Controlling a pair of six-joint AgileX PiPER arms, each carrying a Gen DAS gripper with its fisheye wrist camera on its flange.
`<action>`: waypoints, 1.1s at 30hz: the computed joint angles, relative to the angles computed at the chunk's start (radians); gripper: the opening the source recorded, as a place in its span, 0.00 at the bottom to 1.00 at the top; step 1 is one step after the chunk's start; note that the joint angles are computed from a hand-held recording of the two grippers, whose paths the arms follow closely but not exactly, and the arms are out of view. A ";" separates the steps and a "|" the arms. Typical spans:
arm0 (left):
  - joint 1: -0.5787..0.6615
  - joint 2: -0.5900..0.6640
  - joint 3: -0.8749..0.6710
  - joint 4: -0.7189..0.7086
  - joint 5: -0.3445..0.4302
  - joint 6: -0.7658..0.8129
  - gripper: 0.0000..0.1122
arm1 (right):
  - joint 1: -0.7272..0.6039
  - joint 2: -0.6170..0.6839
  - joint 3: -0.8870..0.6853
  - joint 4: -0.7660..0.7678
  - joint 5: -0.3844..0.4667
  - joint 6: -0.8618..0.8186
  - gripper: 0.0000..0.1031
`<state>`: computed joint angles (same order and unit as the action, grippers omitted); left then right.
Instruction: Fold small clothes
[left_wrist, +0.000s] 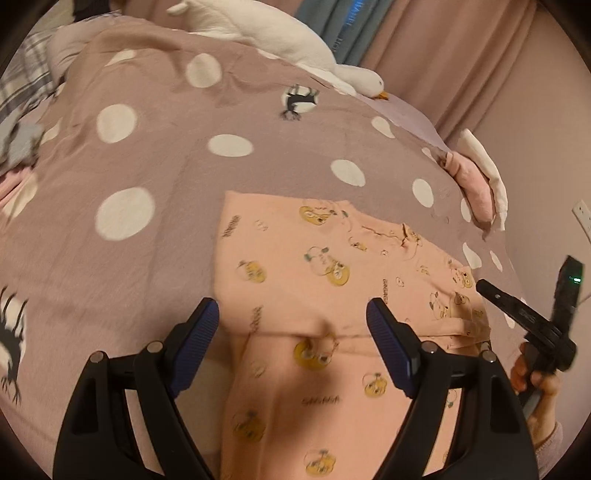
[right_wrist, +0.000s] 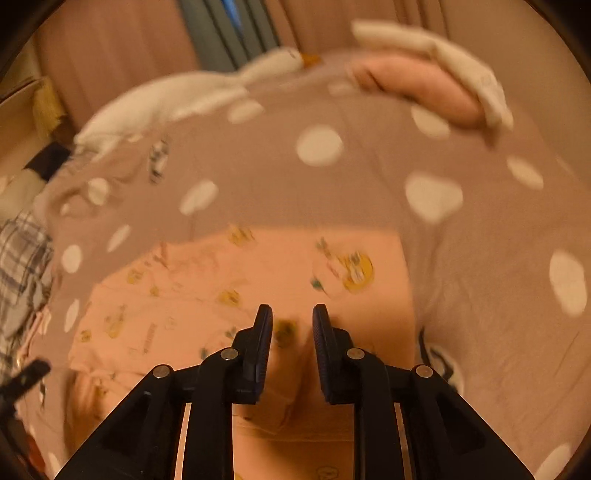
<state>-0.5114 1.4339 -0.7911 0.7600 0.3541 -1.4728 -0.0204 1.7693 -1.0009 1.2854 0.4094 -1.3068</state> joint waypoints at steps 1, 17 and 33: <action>0.001 0.017 -0.011 -0.003 0.002 0.010 0.63 | -0.009 -0.001 0.004 0.032 0.046 -0.058 0.21; -0.007 0.129 -0.033 -0.177 0.028 0.234 0.45 | 0.065 0.027 0.028 -0.317 0.020 0.102 0.18; -0.143 -0.547 0.524 -0.478 -0.082 0.145 0.71 | -0.526 -0.125 0.245 -0.211 0.567 -0.186 0.52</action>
<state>-0.6539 0.8874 -0.2666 0.2817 0.2719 -1.3277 -0.5467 1.6446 -0.7559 1.0744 0.9764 -1.4930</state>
